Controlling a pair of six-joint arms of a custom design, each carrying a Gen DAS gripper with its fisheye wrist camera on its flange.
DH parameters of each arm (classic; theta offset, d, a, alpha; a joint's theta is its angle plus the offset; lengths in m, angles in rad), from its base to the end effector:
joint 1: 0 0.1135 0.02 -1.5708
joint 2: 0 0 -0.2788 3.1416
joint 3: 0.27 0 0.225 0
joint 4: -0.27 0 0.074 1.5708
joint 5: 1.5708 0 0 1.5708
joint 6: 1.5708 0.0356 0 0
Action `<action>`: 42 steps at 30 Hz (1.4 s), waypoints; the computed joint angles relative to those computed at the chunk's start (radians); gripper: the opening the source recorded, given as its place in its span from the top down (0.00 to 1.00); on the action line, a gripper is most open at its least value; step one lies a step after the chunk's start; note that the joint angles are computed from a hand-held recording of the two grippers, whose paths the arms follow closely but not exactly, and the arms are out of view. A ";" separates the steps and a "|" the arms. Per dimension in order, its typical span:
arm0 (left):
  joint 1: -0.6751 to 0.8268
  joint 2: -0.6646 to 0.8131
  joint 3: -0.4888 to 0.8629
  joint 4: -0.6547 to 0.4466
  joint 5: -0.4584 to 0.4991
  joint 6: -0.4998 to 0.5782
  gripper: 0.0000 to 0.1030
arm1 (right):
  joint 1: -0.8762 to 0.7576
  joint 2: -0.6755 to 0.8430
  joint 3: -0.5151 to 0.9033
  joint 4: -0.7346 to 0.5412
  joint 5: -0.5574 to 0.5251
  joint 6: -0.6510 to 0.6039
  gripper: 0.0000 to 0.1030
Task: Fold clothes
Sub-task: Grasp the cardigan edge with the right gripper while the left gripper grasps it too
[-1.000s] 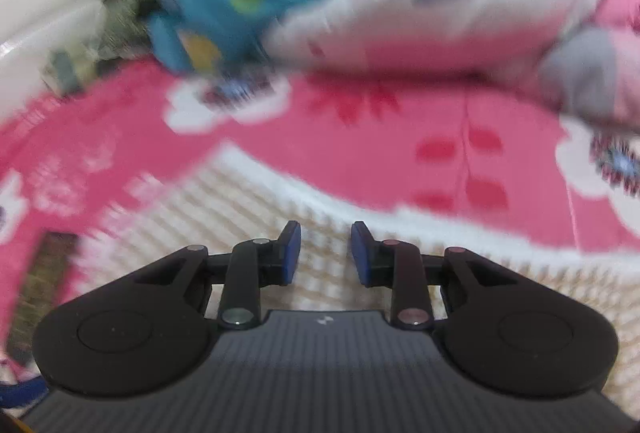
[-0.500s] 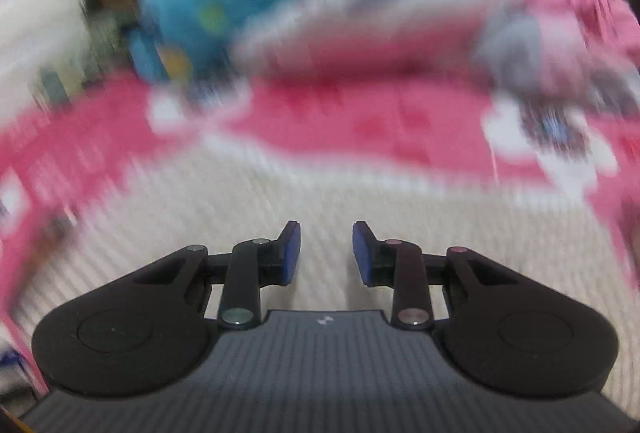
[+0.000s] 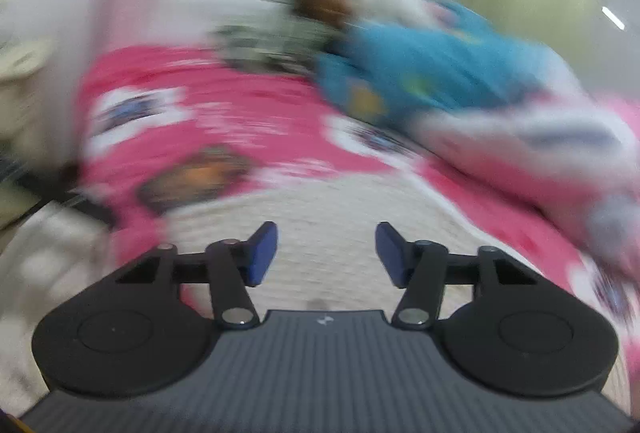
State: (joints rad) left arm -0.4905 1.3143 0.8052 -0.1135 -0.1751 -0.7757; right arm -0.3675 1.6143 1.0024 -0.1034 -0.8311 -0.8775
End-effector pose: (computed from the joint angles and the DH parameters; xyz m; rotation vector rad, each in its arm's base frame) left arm 0.2291 -0.1153 0.2663 -0.4161 2.1921 -0.5190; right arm 0.3063 -0.0897 0.2523 -0.8910 1.8281 0.1847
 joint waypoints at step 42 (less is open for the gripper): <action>0.328 0.491 0.377 0.279 0.612 -0.259 0.17 | 0.017 0.076 -0.009 0.257 -0.027 0.456 0.92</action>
State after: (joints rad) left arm -0.1622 1.8052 1.1818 0.1658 0.4367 -1.0346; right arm -0.3502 1.6903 0.9934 0.1536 -0.8585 -0.4217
